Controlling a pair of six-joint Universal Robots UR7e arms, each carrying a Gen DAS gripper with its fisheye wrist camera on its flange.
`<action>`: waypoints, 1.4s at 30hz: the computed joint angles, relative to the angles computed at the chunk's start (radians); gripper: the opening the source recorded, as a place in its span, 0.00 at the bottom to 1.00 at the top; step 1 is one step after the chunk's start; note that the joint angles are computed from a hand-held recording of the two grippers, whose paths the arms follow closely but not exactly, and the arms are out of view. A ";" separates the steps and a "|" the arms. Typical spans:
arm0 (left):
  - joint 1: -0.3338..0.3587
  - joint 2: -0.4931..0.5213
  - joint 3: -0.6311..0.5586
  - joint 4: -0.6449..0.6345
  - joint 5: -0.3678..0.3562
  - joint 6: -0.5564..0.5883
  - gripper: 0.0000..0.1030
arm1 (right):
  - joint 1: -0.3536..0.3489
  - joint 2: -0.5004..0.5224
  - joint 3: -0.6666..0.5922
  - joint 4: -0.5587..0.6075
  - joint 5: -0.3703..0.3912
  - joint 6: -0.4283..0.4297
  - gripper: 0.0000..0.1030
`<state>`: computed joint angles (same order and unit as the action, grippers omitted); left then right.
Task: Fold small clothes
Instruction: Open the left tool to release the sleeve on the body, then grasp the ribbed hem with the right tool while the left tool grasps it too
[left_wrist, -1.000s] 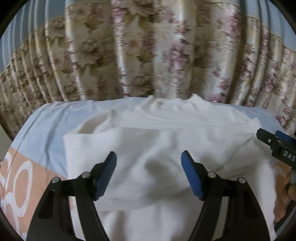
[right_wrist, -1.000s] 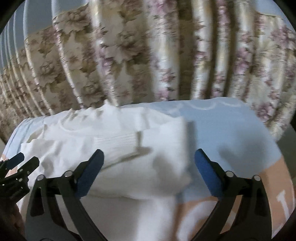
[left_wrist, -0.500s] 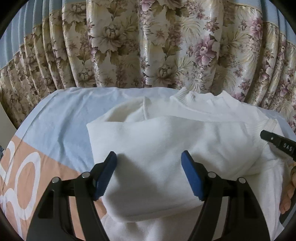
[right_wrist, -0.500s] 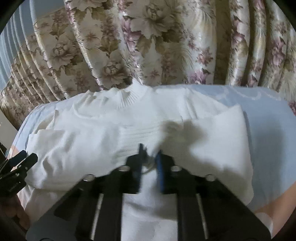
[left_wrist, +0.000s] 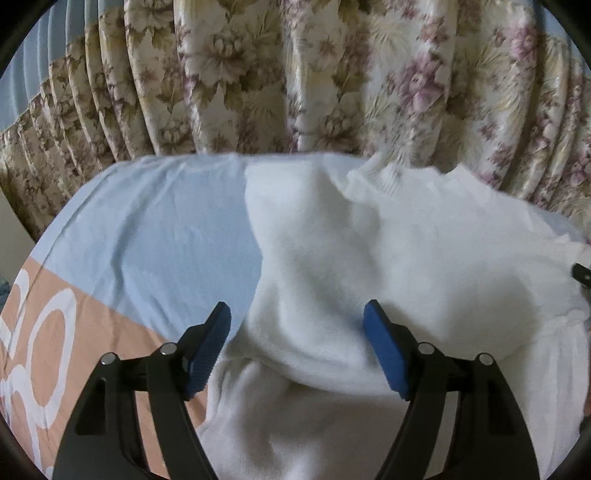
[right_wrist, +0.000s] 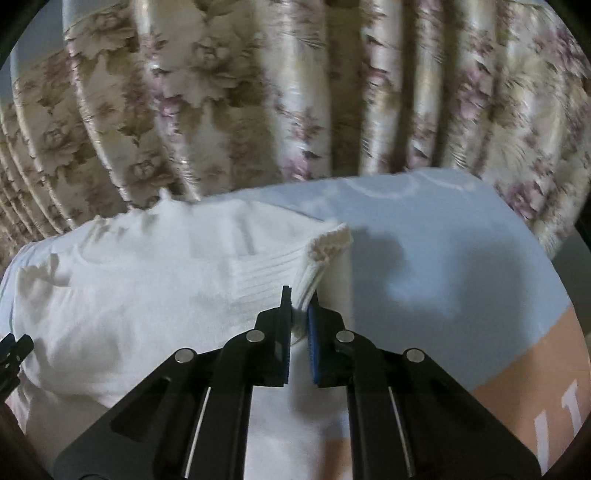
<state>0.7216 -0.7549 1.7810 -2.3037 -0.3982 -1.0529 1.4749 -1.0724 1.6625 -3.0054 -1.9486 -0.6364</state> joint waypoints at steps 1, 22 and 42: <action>0.005 -0.002 -0.006 0.036 0.005 -0.034 0.81 | -0.003 -0.006 0.005 0.010 0.004 0.001 0.08; -0.107 -0.127 0.129 0.247 0.106 -0.300 0.89 | -0.029 -0.179 0.208 -0.019 0.037 -0.056 0.39; -0.573 -0.243 0.410 0.635 -0.275 -0.926 0.89 | -0.158 -0.757 0.780 -0.029 0.174 -0.185 0.66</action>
<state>0.1486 -0.9980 2.1907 -1.6687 -0.6735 -1.9786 1.3171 -1.8295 2.4423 -3.0342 -1.7747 -0.8218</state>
